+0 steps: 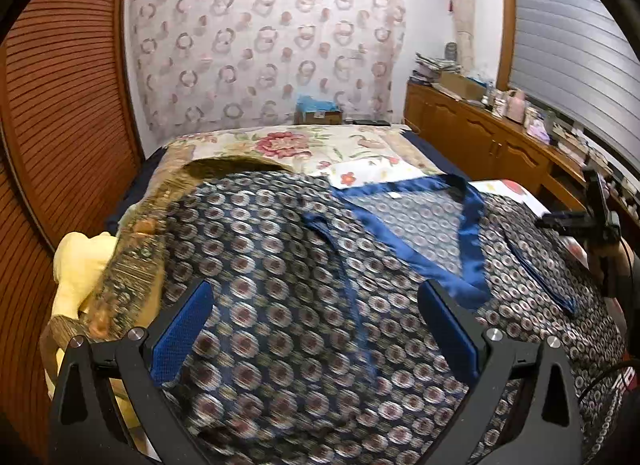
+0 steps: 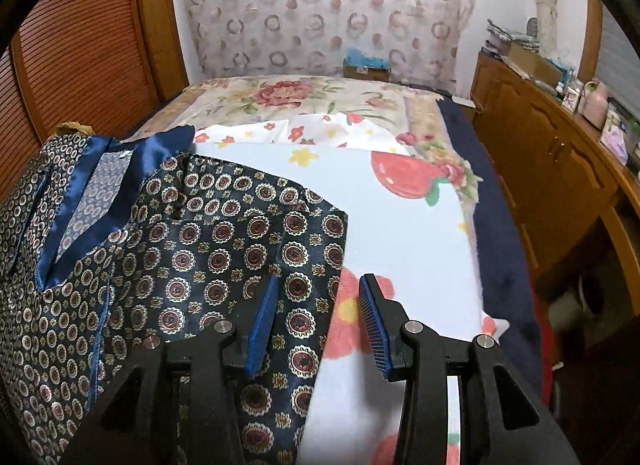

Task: Fold small clothes

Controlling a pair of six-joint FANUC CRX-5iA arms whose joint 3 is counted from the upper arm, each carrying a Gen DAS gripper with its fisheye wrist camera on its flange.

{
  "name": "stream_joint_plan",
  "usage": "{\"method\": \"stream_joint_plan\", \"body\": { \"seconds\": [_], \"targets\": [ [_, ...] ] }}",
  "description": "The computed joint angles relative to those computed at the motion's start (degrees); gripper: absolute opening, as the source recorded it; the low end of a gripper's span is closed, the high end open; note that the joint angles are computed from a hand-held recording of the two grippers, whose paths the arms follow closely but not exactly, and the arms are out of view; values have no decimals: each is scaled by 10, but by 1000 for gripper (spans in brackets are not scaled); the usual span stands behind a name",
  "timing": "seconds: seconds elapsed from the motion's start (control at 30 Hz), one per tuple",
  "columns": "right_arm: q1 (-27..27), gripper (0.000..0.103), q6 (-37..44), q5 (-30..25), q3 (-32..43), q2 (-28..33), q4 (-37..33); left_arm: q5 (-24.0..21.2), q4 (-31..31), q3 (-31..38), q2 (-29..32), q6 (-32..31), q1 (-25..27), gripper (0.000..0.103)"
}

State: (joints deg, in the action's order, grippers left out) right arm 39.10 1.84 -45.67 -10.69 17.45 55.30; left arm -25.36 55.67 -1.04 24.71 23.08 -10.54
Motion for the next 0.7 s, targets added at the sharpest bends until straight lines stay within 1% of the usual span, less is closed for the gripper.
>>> {"method": "stream_joint_plan", "body": {
  "seconds": [0.1,0.17,0.23,0.33,0.37,0.47,0.6,0.7],
  "targets": [
    [-2,44,7,2,3,-1,-6,-1,-25,28,15,30,7,102],
    [-5,44,10,2,-8,-7,-3,-13,-35,52,29,41,15,95],
    [-4,44,16,-3,-2,-3,-5,-34,-64,83,46,70,23,91],
    [-4,44,15,-1,-3,-2,-5,-66,-139,148,77,136,37,80],
    [-4,45,15,0,-4,-4,-5,-77,-154,165,86,152,41,79],
    [-6,46,18,1,-2,0,-4,-118,-183,224,118,196,53,72],
    [-7,46,20,4,-3,0,-5,-151,-214,283,152,242,61,66],
    [-8,47,22,5,-3,0,-6,-179,-221,325,178,266,64,62]
  ]
}}
